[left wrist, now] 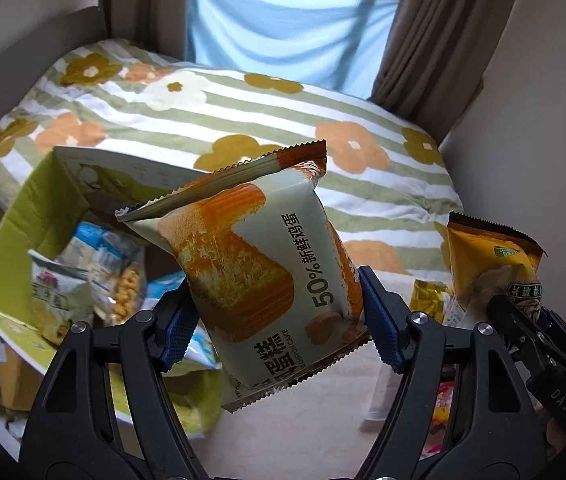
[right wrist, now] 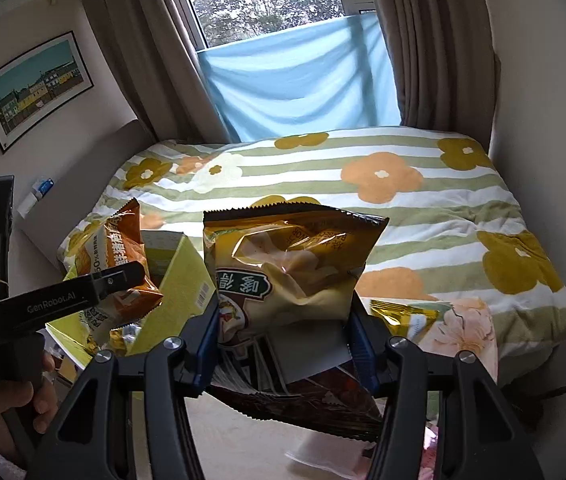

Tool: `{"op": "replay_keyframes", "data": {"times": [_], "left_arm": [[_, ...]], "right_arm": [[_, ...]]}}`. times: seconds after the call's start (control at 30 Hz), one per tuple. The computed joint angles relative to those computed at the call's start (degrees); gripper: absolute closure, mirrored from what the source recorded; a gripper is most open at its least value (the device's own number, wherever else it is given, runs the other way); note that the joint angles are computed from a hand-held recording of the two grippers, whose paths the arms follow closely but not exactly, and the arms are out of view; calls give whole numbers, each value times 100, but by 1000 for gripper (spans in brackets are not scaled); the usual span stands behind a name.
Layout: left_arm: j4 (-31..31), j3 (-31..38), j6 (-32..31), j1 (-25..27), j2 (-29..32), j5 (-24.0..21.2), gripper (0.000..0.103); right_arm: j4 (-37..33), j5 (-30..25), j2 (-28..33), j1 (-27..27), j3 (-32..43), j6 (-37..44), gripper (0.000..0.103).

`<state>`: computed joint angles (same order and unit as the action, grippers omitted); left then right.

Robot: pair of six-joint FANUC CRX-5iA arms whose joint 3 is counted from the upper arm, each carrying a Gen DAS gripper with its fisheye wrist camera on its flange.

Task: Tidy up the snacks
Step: 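Carry both bags over the yellow box and open both tools to drop them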

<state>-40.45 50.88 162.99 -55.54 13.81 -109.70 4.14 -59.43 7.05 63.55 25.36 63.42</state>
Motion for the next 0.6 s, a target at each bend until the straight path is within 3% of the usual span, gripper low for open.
{"op": "replay_keyframes", "data": {"times": [0.33, 0.6], "left_arm": [[-110, -1542, 154, 51, -1513, -237, 32], [789, -3129, -211, 983, -2830, 366, 32]], "right_arm": [[174, -22, 703, 718, 941, -231, 51], [603, -378, 1613, 1300, 1964, -723, 51]]}}
